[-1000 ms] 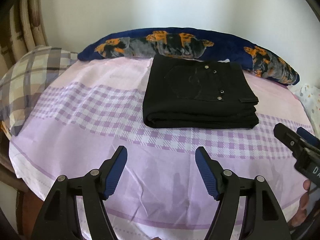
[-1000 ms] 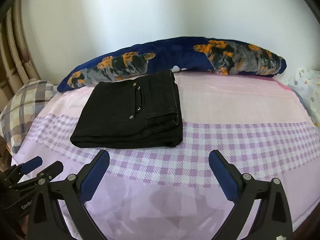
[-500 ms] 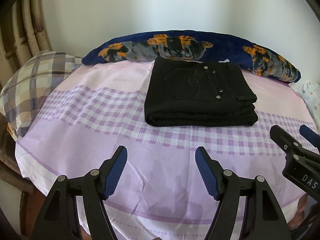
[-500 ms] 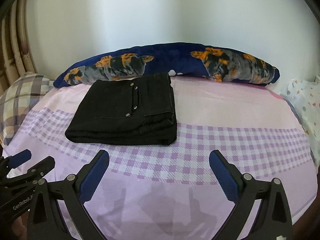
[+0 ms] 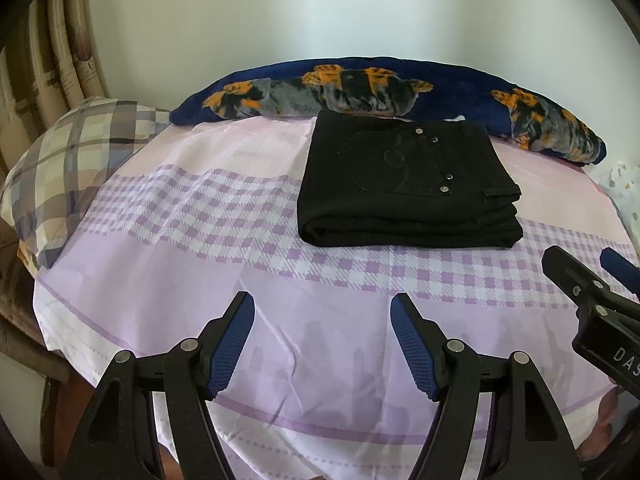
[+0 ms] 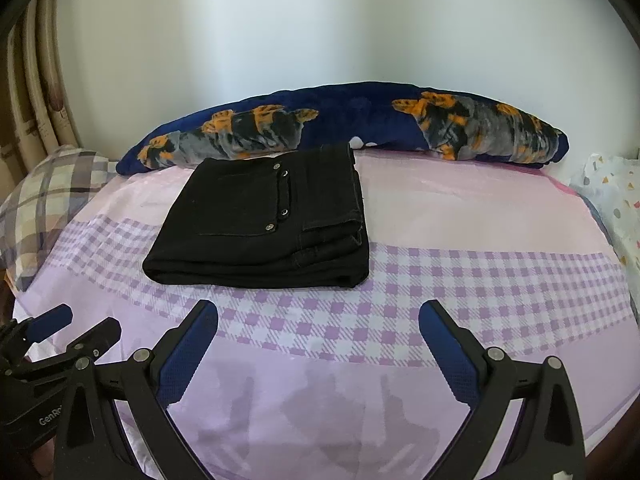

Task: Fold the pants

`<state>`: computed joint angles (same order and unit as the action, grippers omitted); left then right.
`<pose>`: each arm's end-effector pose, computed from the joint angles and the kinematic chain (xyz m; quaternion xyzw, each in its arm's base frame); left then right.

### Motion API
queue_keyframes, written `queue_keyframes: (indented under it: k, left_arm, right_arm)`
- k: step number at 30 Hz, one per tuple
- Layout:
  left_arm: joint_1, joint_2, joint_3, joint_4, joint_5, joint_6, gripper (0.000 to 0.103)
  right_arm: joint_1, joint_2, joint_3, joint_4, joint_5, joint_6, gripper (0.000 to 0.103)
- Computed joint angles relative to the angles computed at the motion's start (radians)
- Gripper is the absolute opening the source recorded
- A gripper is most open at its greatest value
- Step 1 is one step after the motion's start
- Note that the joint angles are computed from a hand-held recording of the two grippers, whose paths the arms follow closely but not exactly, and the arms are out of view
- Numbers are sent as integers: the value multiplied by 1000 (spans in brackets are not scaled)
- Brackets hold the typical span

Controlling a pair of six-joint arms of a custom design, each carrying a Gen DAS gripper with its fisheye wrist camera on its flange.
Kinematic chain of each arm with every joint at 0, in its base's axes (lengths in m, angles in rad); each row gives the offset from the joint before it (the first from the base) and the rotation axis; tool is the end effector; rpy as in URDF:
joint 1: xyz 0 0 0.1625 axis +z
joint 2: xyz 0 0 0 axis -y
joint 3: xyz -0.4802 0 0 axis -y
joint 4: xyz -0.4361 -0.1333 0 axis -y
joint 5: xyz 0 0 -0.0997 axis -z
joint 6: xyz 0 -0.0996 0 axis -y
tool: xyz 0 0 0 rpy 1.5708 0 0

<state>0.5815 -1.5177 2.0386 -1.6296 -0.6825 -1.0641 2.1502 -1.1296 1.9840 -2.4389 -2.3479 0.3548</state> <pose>-0.2729 -0.4314 0.3243 0.0655 0.8820 -0.2508 0.3934 0.3773 -0.4607 0.1982 0.1011 -0.9199 0.1763 0.3354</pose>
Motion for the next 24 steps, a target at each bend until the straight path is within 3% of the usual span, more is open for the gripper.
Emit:
queue_keyframes:
  k: [10,24]
  left_arm:
    - [1,-4,4,7,10,0,71]
    - [5,-6,6,3,7,9,71]
  right_arm:
    - [4,3,-3,4,3,-14,101]
    - [-8,-1,-4,34,21,28,101]
